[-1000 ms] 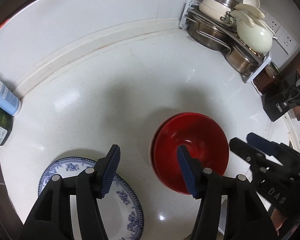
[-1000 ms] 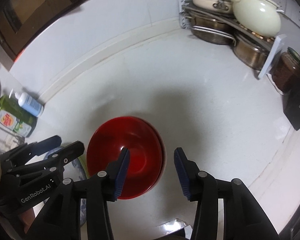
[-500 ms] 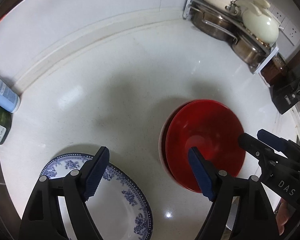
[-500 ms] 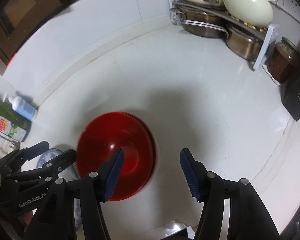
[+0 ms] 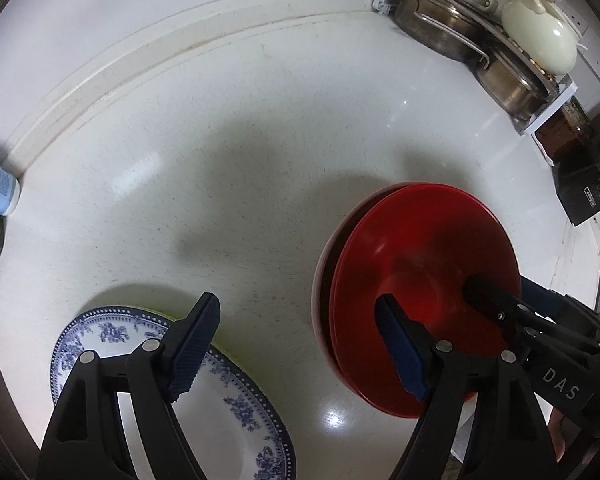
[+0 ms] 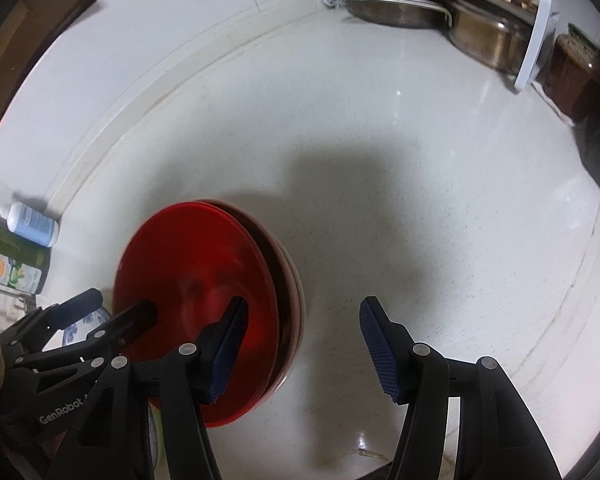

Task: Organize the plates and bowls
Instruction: 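Close both grippers on the rims of the nested bowls, then carry the nested bowls with both grippers over the blue-patterned plate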

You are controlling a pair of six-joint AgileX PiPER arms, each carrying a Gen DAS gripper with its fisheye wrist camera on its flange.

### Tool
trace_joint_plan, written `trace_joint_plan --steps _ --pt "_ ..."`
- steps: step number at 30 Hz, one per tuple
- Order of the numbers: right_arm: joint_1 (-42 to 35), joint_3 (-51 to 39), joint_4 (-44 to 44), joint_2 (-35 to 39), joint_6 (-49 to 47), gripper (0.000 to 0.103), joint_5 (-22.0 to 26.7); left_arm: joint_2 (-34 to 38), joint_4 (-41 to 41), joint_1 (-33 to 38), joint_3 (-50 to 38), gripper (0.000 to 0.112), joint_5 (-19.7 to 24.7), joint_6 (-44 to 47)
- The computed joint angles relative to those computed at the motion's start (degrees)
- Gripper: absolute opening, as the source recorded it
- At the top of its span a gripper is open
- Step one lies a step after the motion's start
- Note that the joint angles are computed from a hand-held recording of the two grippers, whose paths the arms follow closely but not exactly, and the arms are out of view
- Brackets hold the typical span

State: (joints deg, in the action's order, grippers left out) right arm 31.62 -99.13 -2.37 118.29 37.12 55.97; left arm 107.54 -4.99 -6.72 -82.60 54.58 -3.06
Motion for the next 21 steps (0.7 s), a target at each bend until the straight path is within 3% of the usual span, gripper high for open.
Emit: trace_joint_plan --steps 3,8,18,21 --pt "-0.6 -0.1 0.9 0.5 -0.4 0.058 -0.1 1.0 -0.2 -0.2 -0.7 0.073 0.4 -0.2" --pt "-0.8 -1.1 2.2 1.6 -0.6 0.053 0.7 2.8 -1.2 -0.2 -2.2 0.054 2.2 -0.4" --pt "-1.2 -3.8 5.7 4.3 -2.5 0.036 3.2 4.1 -5.7 0.6 -3.1 0.040 3.6 2.0" --pt "-1.7 -4.5 7.4 4.9 -3.4 0.034 3.5 4.7 -8.2 1.0 -3.5 0.032 4.1 3.2"
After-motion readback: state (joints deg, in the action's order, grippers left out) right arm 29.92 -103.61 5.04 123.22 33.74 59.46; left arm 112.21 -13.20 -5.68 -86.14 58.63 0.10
